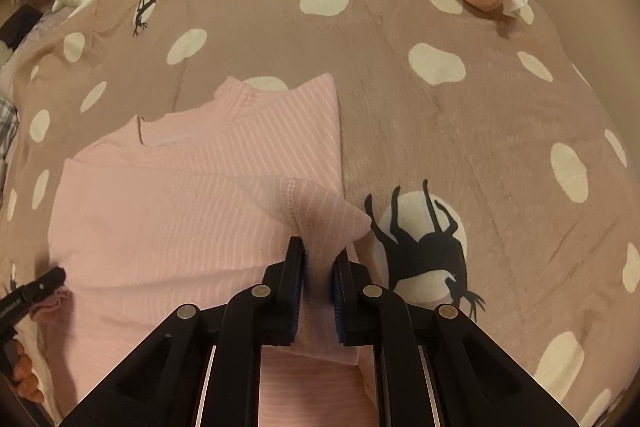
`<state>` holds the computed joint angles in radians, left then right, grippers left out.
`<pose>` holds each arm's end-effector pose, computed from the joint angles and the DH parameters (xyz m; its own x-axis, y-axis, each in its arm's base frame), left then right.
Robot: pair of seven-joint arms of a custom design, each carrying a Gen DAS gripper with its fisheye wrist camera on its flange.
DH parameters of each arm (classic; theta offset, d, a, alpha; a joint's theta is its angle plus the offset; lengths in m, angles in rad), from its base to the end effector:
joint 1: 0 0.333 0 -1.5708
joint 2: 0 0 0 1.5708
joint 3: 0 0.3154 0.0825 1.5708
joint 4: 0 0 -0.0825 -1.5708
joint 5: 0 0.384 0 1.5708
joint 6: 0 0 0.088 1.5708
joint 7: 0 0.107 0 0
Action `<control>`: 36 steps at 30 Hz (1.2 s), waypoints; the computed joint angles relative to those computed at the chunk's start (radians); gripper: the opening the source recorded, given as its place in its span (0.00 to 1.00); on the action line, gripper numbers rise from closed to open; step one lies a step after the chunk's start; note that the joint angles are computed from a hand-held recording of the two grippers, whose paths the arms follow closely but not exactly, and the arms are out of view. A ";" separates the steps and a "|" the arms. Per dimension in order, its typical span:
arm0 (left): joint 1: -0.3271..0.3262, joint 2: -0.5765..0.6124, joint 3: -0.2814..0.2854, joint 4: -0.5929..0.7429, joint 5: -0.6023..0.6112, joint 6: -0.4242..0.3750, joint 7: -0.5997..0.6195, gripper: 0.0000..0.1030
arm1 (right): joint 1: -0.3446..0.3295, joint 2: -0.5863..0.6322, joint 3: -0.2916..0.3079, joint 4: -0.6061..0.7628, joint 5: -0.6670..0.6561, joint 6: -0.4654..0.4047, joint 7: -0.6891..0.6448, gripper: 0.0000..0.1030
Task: Fold small clothes
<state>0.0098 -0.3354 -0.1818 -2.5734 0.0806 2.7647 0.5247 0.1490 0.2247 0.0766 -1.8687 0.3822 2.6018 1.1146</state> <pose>0.4496 -0.0831 0.4341 0.6195 -0.6959 0.3633 -0.6006 -0.7182 -0.3515 0.6386 0.1354 0.4503 0.4147 -0.9026 -0.1158 -0.7923 -0.2956 -0.5338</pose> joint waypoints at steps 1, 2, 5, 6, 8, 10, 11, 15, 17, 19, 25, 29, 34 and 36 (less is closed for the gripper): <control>0.002 0.000 -0.003 0.001 0.005 -0.003 -0.003 0.23 | 0.002 0.003 -0.001 0.001 -0.006 0.000 0.004 0.11; 0.004 0.001 -0.005 0.003 0.010 -0.005 -0.006 0.23 | 0.003 0.006 -0.003 0.001 -0.013 0.000 0.009 0.11; 0.003 0.004 -0.005 0.006 0.016 -0.008 -0.008 0.23 | 0.007 0.012 -0.006 0.000 -0.034 0.009 0.023 0.11; 0.002 0.005 -0.004 0.007 0.015 -0.008 -0.008 0.23 | 0.008 0.014 -0.006 0.000 -0.039 0.011 0.026 0.11; -0.001 0.004 0.001 0.006 0.010 -0.006 -0.004 0.23 | 0.006 0.015 -0.005 0.000 -0.043 0.013 0.029 0.11; -0.001 0.004 0.000 0.005 0.011 -0.007 -0.004 0.23 | 0.007 0.017 -0.005 0.000 -0.050 0.016 0.035 0.11; 0.000 0.004 -0.001 0.006 0.013 -0.008 -0.004 0.23 | 0.007 0.018 -0.006 0.000 -0.055 0.017 0.039 0.11; 0.004 0.008 -0.007 0.012 0.024 -0.014 -0.014 0.23 | 0.010 0.025 -0.006 -0.005 -0.074 0.034 0.053 0.11; 0.001 0.008 -0.004 0.010 0.022 -0.010 -0.012 0.23 | 0.004 0.023 -0.001 -0.009 -0.061 0.041 0.048 0.11; 0.001 0.009 -0.003 0.012 0.023 -0.010 -0.012 0.23 | -0.003 0.023 0.005 -0.009 -0.041 0.037 0.041 0.11; 0.002 0.010 -0.007 0.015 0.031 -0.014 -0.014 0.23 | -0.042 0.006 0.022 -0.011 0.088 0.003 -0.033 0.17; 0.002 0.011 -0.007 0.015 0.035 -0.016 -0.018 0.23 | -0.052 -0.021 0.009 -0.033 0.152 0.003 -0.050 0.26; 0.001 0.011 -0.006 0.014 0.037 -0.013 -0.019 0.23 | -0.073 -0.053 -0.005 -0.066 0.243 0.004 -0.087 0.26; 0.001 0.011 -0.006 0.014 0.037 -0.012 -0.020 0.23 | -0.085 -0.063 -0.007 -0.075 0.300 -0.032 -0.119 0.26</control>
